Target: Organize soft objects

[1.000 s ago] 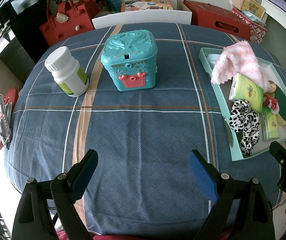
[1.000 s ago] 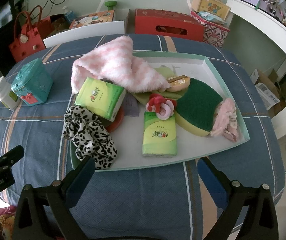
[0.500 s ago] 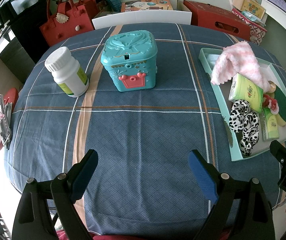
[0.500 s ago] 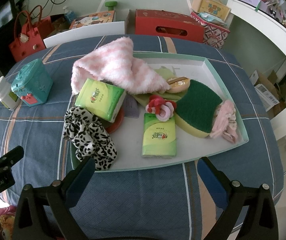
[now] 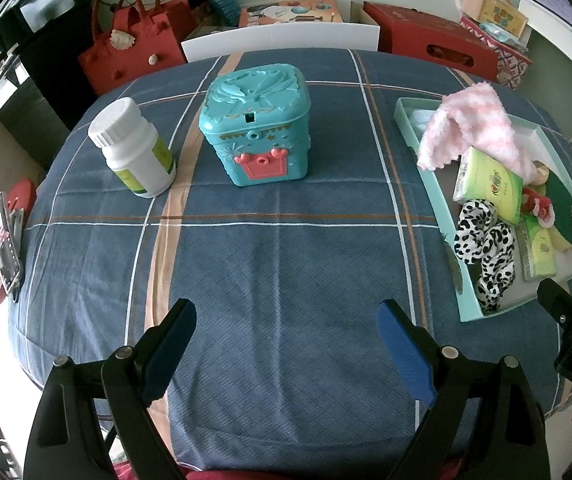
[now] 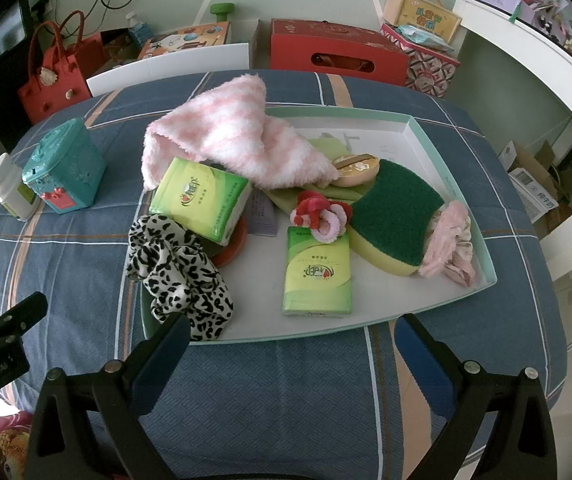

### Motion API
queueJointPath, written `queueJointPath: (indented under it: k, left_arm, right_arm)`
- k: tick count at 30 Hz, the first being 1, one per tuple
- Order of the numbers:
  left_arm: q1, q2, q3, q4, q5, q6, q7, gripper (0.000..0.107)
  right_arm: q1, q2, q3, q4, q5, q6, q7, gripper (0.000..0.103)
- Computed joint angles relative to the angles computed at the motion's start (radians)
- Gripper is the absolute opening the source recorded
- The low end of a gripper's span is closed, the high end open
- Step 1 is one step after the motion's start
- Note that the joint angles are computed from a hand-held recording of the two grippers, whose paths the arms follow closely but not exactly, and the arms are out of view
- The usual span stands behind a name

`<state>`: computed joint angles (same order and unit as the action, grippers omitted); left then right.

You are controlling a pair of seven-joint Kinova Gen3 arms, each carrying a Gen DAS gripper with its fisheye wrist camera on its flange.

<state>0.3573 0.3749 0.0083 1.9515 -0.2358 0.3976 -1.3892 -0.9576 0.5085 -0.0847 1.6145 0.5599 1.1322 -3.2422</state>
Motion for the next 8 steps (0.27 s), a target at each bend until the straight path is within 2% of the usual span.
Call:
queueJointPath:
  k: [6, 8]
  left_arm:
    - [0.029, -0.019, -0.021, 0.021, -0.026, -0.027, 0.031, 0.092]
    - [0.019, -0.022, -0.010, 0.021, -0.022, -0.027, 0.024, 0.092]
  right_arm:
    - [0.001, -0.001, -0.001, 0.000, 0.000, 0.000, 0.000, 0.103]
    - [0.002, -0.002, 0.000, 0.000, -0.001, 0.001, -0.001, 0.103]
